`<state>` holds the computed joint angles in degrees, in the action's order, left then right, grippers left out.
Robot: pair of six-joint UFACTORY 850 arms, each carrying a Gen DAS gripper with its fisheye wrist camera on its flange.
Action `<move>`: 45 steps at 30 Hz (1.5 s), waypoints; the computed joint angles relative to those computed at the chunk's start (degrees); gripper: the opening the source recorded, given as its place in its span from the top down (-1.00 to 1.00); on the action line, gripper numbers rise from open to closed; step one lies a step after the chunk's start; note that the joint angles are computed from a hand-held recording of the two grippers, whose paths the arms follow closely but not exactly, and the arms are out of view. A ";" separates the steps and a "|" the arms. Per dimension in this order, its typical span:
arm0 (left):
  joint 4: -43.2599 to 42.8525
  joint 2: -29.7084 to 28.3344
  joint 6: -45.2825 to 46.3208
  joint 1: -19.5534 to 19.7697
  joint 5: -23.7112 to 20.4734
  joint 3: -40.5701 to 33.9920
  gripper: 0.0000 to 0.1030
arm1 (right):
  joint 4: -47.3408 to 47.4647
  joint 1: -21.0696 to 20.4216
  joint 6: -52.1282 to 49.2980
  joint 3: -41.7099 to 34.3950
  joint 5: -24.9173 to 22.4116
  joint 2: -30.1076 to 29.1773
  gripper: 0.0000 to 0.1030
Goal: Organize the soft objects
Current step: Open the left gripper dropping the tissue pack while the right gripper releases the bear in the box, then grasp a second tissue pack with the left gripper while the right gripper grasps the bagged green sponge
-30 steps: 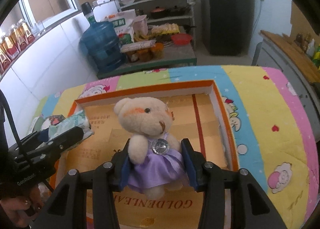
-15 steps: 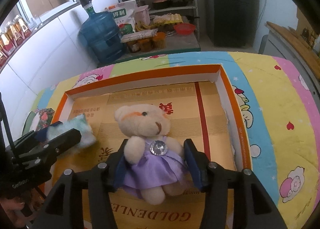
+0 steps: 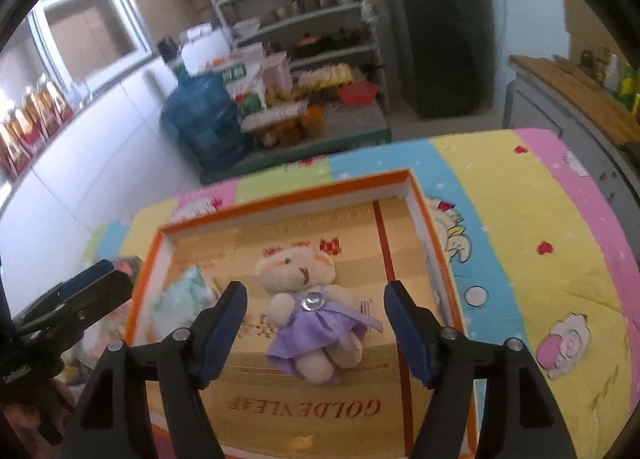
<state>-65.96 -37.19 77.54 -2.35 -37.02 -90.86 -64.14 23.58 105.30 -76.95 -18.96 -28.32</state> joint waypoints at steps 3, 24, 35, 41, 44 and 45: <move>-5.02 2.88 5.86 1.53 -1.94 2.08 -0.47 | -7.47 2.03 9.28 1.30 -2.66 2.12 -0.38; -2.21 2.11 11.01 20.38 -14.17 -4.07 -0.47 | 7.77 20.16 -0.62 -20.24 -24.46 -8.95 -0.38; -5.06 -1.13 14.03 24.49 -9.89 -5.72 -0.47 | 10.77 21.39 -8.29 -25.17 -22.91 -12.37 -0.38; -3.24 -1.26 15.05 25.05 -9.52 -4.46 -0.47 | 13.99 20.25 -14.84 -27.40 -18.75 -14.53 -0.38; -1.13 -1.41 12.93 24.84 -9.76 -4.13 -0.47 | 14.30 19.81 -16.40 -27.58 -17.02 -14.84 -0.38; -0.92 -1.57 12.42 24.62 -9.96 -4.04 -0.47 | 14.57 19.56 -16.77 -27.51 -16.15 -14.83 -0.38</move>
